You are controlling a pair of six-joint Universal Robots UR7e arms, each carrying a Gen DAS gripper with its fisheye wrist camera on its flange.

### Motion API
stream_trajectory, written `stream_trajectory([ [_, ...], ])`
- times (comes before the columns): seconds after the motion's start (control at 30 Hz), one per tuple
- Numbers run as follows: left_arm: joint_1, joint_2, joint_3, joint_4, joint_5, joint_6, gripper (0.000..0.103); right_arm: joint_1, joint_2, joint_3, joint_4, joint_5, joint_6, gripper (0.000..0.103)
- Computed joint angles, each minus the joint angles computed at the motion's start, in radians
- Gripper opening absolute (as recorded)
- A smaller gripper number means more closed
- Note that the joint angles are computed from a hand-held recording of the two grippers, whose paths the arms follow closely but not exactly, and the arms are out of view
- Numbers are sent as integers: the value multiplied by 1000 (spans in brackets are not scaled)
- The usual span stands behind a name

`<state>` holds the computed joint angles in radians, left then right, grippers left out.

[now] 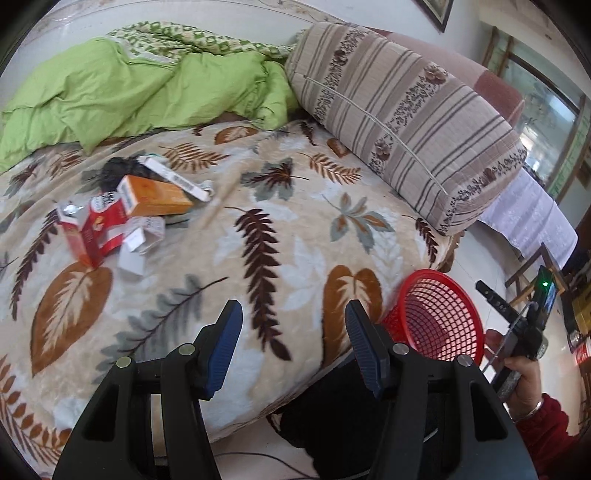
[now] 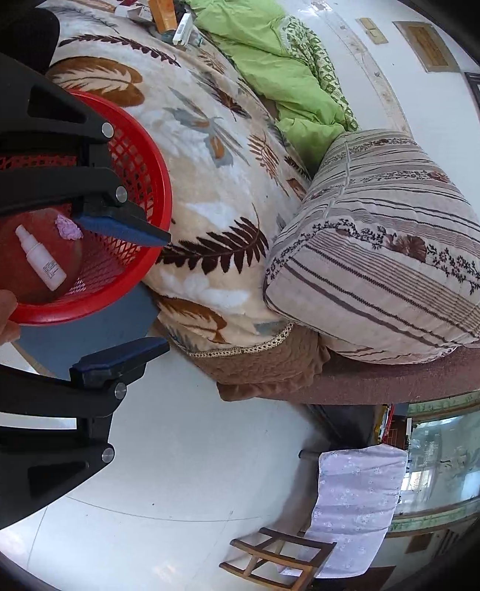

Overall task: Collect trash
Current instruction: 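Carry the tissue and spray bottle to the red wastebasket and release both, then grasp the foil wrapper with the left tool while the right tool grasps the orange box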

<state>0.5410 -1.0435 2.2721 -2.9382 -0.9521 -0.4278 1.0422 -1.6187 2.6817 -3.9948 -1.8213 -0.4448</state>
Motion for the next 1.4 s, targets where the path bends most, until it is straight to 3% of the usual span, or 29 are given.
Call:
stream_trajectory([
  [0.13,6,-52,50,6,34,-18,57,43,-56,1,30,-37,1,54],
  [0.23,19,-93,84,-1,59,-36,57,168,-63,-20,41,-108,-41,54],
  [0.33,41,-138,112,-1,77,-58,57,291,-58,-47,94,-121,-50,62],
  [0.47,68,-189,143,5,119,-96,57,447,25,-109,202,-135,-21,72],
  [0.7,136,-274,176,-1,159,-109,57,684,328,-348,551,-201,36,72],
  [0.77,160,-297,178,-11,162,-104,57,720,403,-430,643,-181,79,72],
  [0.87,185,-326,173,7,190,-103,57,782,559,-604,760,-208,146,72],
  [0.93,205,-340,169,-3,187,-88,57,823,691,-745,817,-274,138,72],
  [1.1,244,-362,151,5,178,-60,57,863,924,-1018,956,-388,153,71],
  [1.2,266,-378,144,24,170,-42,60,857,988,-1089,1007,-424,153,65],
  [1.23,271,-383,144,27,168,-37,60,855,989,-1082,1005,-447,154,57],
  [1.4,316,-379,127,2,144,20,65,814,870,-892,921,-441,164,57],
])
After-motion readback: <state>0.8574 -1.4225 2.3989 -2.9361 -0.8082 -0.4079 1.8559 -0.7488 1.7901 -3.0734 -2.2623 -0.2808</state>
